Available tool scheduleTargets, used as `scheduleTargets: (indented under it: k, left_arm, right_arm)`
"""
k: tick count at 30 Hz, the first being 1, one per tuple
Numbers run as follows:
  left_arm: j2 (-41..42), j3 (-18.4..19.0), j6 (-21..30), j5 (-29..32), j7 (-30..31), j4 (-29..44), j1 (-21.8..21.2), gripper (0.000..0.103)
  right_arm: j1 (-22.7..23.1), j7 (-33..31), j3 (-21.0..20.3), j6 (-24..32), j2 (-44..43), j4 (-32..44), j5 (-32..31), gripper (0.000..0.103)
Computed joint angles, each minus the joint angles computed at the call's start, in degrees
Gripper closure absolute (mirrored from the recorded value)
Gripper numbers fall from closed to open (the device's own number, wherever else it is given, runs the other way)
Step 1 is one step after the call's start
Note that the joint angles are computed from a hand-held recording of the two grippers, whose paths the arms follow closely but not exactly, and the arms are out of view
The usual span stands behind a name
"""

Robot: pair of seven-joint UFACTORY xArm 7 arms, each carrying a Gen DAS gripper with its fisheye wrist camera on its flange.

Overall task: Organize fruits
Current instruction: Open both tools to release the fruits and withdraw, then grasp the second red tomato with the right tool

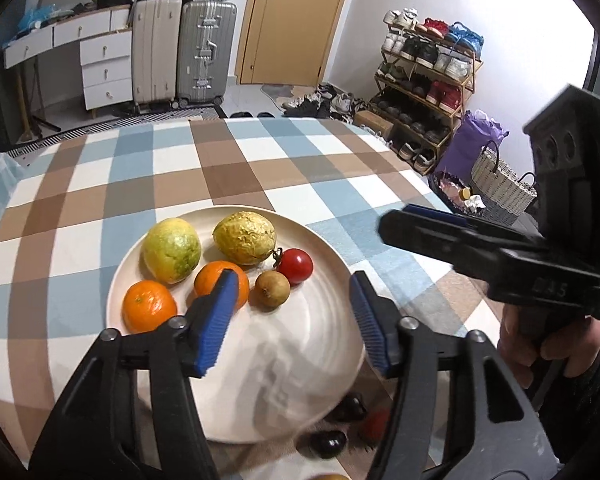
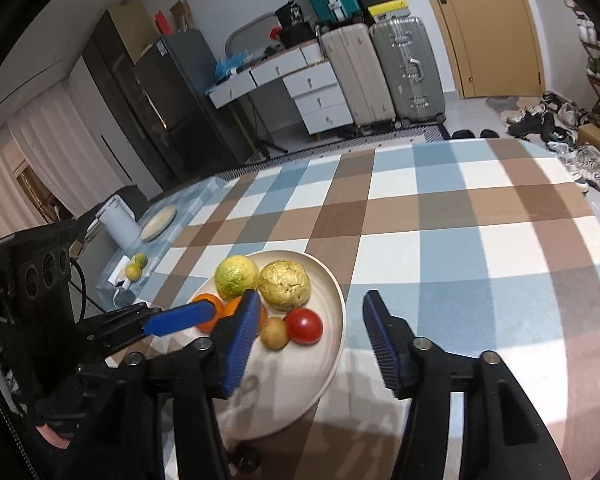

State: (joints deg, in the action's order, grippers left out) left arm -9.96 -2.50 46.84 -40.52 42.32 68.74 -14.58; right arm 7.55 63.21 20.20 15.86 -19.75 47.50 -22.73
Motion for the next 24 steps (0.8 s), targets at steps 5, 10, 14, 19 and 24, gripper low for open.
scheduleTargets:
  k: [5,10,14,19,24]
  left_arm:
    - [-5.61,0.75,0.35,0.99,-0.76,-3.24,0.08,0.041]
    - [-10.71,1.86,-0.94,1.84,-1.86,-5.76,-0.93,0.022]
    - [-15.25,3.18,-1.22,2.65,-2.95,-8.09,-1.84,0.020]
    - [-20.22,4.73,-0.66,4.35,-4.86,-11.20,-2.59,0.015]
    - [-26.20,5.27,-3.32,6.90,-5.69,-16.85,-2.57,0.001]
  right_arm:
    - [-1.51,3.51,3.51,1.55,-5.95,-2.02,-1.83,0.029]
    - [-3.60,7.12,7.53,2.91,-12.46,-3.68,-2.99,0.017]
    - [-4.32,7.87,10.24,6.12,-15.98,-3.44,-2.86,0.016]
    - [-3.53,8.71,12.42,8.87,-18.63,-3.43,-1.96,0.013]
    - [-3.49,10.98,15.68,11.11,-20.66,-3.57,-1.87,0.008]
